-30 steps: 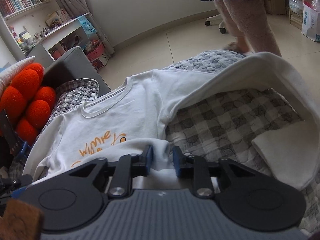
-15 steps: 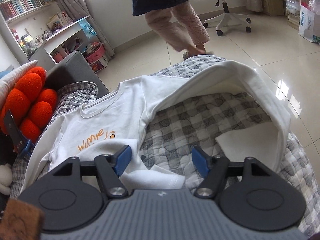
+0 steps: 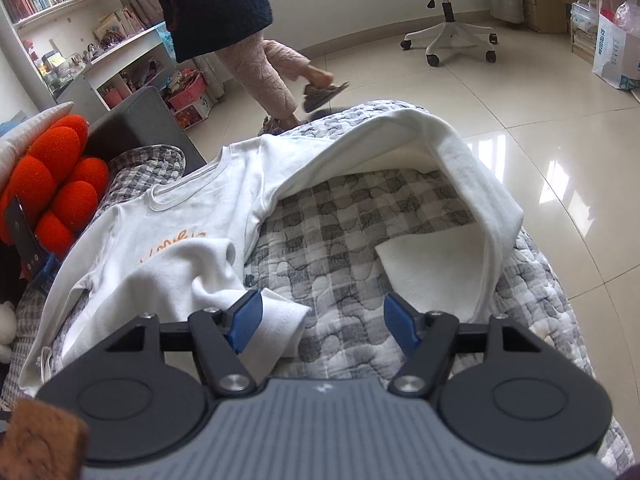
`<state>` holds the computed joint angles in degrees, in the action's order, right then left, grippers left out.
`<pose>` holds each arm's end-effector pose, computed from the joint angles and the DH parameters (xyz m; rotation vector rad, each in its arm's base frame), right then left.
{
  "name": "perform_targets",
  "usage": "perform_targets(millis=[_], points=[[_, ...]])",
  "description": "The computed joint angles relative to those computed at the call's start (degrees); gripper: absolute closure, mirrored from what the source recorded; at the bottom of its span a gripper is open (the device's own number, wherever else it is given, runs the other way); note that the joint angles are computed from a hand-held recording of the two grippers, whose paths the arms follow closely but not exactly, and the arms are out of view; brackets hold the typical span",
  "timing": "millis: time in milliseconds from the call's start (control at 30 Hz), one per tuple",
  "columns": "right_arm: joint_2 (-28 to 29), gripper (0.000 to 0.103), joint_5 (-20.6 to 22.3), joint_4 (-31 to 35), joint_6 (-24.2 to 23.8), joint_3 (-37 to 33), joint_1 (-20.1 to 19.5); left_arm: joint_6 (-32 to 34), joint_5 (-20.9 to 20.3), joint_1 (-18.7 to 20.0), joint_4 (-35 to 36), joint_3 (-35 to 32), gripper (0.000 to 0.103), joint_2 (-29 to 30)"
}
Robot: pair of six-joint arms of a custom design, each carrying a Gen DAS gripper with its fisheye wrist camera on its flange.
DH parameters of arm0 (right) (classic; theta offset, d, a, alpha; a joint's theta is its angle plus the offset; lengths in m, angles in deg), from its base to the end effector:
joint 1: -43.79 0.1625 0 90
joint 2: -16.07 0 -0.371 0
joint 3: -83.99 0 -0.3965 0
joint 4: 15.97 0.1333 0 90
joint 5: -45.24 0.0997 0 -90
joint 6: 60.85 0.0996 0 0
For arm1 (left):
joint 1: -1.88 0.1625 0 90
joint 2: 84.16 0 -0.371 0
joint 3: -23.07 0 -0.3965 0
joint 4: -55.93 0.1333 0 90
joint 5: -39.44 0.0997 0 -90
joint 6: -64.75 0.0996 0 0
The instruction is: Fold clothes
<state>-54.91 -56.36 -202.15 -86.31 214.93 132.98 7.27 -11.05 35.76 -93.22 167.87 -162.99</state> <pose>0.1068 -0.4590 0.1502 0.4880 -2.6529 0.7964 -0.1587 -0.3434 0.0762 0.0246 2.5830 -0.6918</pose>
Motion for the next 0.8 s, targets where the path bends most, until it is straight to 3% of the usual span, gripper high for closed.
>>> perform_targets(millis=[33, 100, 133, 233, 467, 667, 800], points=[[-0.1, 0.032, -0.1, 0.3, -0.1, 0.0, -0.1, -0.5, 0.3, -0.1, 0.1, -0.2, 0.056, 0.4], [-0.2, 0.032, -0.1, 1.0, -0.2, -0.1, -0.3, -1.6, 0.5, 0.0, -0.3, -0.4, 0.081, 1.1], [-0.3, 0.032, 0.1, 1.5, -0.1, -0.1, -0.4, -2.1, 0.4, 0.1, -0.9, -0.4, 0.084, 1.4], [-1.6, 0.032, 1.4, 3.2, 0.2, 0.5, -1.1, -5.2, 1.1, -0.4, -0.7, -0.9, 0.088, 2.2], [-3.5, 0.032, 2.7, 5.1, 0.6, 1.5, -1.2, -15.4, 4.5, -7.2, 3.3, 1.8, 0.091, -3.7], [-5.5, 0.032, 3.9, 7.6, 6.1, 1.5, -0.5, -25.3, 7.1, -14.6, 17.0, 4.1, 0.092, -15.3], [-8.3, 0.032, 3.7, 9.0, 6.5, 3.1, 0.6, -31.7, 6.8, -18.9, 26.9, 6.3, 0.092, -24.2]])
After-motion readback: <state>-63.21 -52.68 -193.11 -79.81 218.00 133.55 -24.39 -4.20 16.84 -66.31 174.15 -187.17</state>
